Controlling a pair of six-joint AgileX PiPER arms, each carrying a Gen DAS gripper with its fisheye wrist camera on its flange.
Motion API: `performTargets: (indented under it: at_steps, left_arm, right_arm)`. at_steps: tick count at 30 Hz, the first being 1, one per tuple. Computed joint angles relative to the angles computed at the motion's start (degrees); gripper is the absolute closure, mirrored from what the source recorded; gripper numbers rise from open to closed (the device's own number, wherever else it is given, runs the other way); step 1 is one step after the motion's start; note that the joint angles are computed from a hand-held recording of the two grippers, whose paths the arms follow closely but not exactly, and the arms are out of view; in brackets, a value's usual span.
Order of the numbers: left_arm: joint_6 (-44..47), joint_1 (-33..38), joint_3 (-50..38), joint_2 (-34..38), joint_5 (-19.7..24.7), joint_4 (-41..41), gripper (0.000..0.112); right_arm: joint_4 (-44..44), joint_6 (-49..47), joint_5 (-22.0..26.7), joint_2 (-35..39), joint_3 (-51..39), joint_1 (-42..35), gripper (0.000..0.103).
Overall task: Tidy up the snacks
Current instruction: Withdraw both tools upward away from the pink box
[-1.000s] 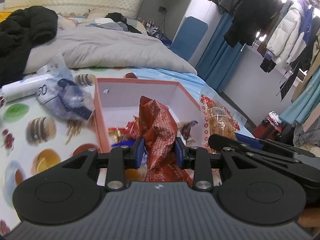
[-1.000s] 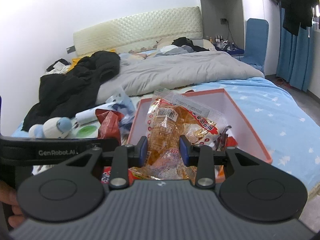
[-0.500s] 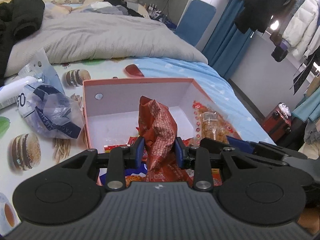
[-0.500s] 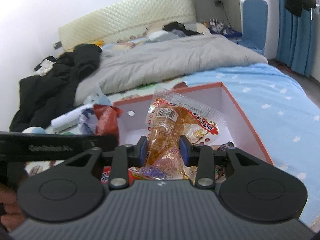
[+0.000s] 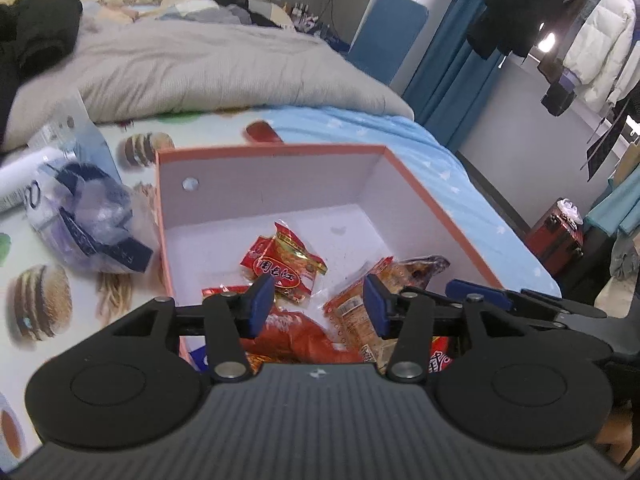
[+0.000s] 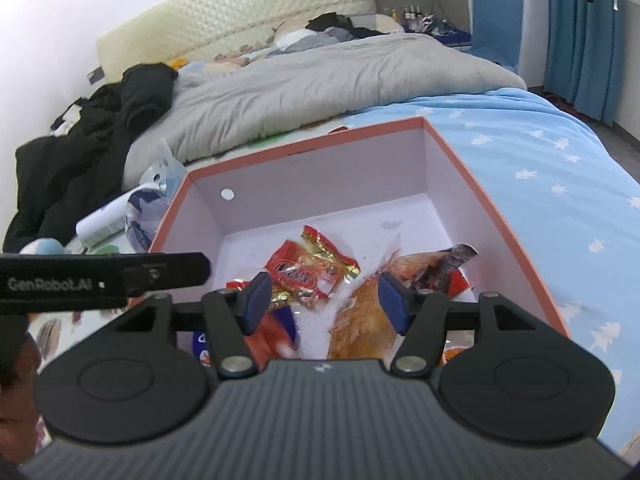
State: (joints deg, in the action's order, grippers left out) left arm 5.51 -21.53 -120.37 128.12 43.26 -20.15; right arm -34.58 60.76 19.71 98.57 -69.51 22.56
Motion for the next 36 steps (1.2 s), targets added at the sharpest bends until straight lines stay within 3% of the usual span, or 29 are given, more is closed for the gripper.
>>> performTargets:
  at_steps: [8,14,29,36]
  left_arm:
    - [1.5,-0.3,16.2,-15.1,-6.3,-0.4,0.057]
    - [2.4,-0.2,27.7,-26.9,-9.3,-1.4,0.057]
    - [-2.8,-2.5,49.2,-53.5,-11.4,4.0,0.054]
    - [-12.0,-6.1,55.3,-64.4,-8.4,12.7,0.054]
  right_arm:
    - [-11.3,12.7,3.4,-7.6,3.4,3.5,0.042]
    - [-18.7,20.7,10.0,-14.7,6.0,9.9,0.042]
    - [-32.5,38.7,34.2,-26.1,10.4,34.3,0.042]
    - [-34.4,43.0,48.4,-27.1,10.5,48.3,0.042]
